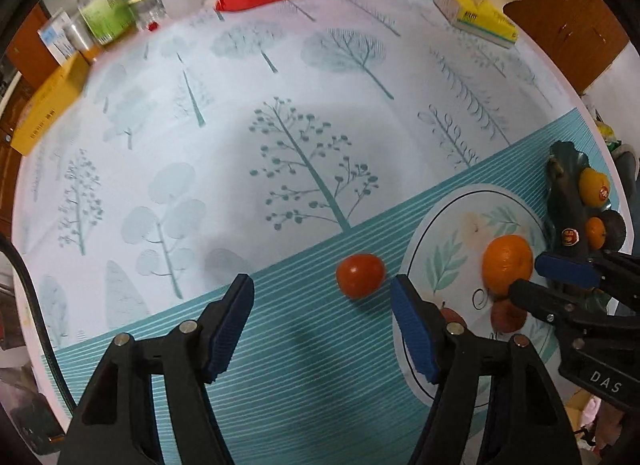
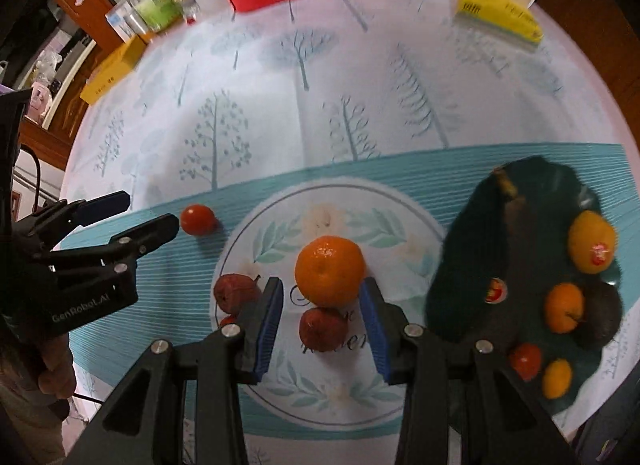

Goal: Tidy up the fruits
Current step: 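Grasp the red tomato with the left tool while the right tool grasps the orange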

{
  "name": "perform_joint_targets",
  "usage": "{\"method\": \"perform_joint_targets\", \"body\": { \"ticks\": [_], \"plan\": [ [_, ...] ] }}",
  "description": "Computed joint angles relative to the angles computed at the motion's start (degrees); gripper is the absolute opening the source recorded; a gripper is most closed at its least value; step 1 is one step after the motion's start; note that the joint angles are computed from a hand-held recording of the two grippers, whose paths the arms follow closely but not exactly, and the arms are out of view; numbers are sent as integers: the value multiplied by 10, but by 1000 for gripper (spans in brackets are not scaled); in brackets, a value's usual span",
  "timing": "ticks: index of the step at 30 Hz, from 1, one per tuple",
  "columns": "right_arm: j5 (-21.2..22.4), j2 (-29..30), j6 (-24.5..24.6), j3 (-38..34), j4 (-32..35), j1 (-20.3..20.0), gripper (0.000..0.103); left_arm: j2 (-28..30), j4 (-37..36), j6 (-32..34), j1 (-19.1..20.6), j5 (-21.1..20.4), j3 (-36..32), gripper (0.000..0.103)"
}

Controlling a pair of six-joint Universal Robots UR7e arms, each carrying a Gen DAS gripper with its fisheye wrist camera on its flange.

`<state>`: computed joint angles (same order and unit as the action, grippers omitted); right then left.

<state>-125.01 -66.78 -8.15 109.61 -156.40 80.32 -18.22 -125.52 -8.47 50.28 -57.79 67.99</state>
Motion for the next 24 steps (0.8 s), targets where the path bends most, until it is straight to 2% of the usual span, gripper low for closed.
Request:
{"method": "perform_joint_targets", "body": {
  "ticks": [5, 7, 10, 13, 21, 23, 24],
  "plan": [
    [-23, 21, -23, -12, -18, 1, 49, 15, 4, 4, 7, -20, -18, 64],
    [-25, 25, -28, -16, -21, -2, 53, 22, 8, 6, 7, -22, -25, 61],
    [-30, 30, -32, -22, -21, -8, 55, 32, 18, 7, 7, -29, -37, 55],
    [-9, 28, -21, -28, -1, -19, 55, 38, 20, 6, 6, -29, -43, 54],
    [-4, 31, -27, -23, -1, -28, 55, 45, 29, 0, 5, -27, -49, 34],
    [-8, 34, -34, -23, -7, -26, 52, 46, 25, 1, 3, -26, -47, 28],
    [-2, 34, -39, -22, -9, -26, 46, 46, 24, 1, 2, -26, -46, 28]
  ]
}}
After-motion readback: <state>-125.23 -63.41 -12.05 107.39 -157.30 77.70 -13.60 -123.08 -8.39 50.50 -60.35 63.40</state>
